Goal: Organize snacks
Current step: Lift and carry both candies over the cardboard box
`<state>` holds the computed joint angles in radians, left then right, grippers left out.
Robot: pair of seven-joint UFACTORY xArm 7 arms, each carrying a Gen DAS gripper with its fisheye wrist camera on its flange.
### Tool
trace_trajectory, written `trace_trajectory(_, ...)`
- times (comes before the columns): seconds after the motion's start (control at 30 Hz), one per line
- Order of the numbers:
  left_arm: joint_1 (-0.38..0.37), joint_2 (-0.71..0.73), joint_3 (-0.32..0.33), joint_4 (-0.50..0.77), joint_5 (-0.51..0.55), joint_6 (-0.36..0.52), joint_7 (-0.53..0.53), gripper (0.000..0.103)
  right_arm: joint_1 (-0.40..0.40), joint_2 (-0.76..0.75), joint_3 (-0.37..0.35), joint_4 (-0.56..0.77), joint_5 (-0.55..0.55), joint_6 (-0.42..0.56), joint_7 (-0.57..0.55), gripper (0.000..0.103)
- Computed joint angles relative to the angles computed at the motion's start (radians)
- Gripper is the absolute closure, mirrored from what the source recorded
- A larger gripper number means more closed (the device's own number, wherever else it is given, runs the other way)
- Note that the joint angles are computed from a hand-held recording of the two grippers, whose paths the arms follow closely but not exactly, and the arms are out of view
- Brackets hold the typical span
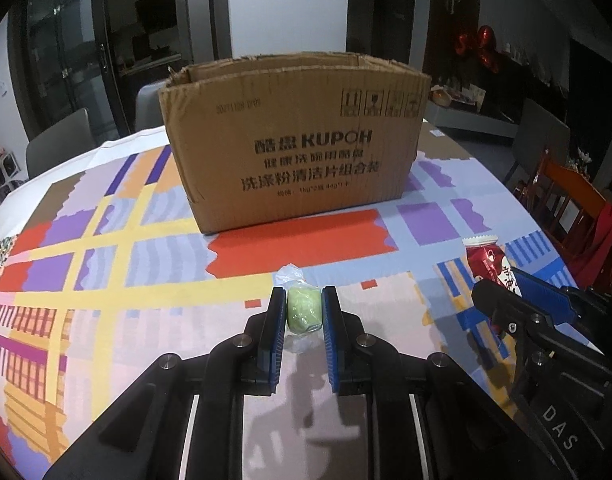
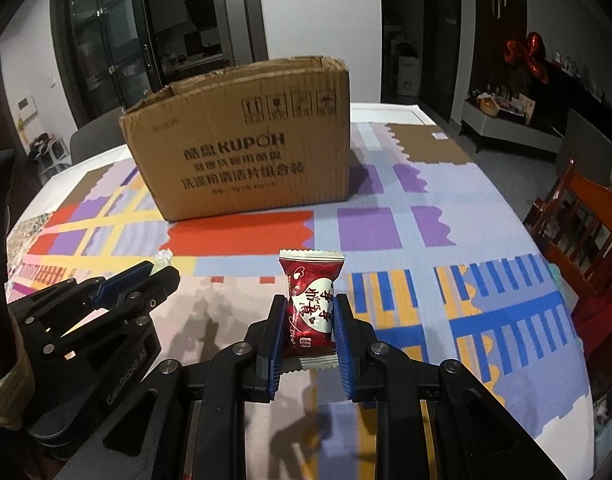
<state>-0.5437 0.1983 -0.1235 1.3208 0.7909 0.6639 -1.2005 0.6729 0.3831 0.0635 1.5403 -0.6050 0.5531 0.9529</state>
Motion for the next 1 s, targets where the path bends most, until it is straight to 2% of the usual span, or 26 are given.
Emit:
trace_trajectory(0.47, 0.001, -0.037, -0.019, 0.045, 0.011, 0.073, -0.008, 0.084, -0.01, -0.024, 0.01, 0.042, 0.003, -0.005, -0.05, 0.079)
trace_trajectory(1.0, 0.018, -0.028, -0.013, 0.157, 0.017, 0.133, 0.045, 0.084, -0.001, 0.044, -0.008, 0.231, 0.05, 0.024, -0.149, 0.079)
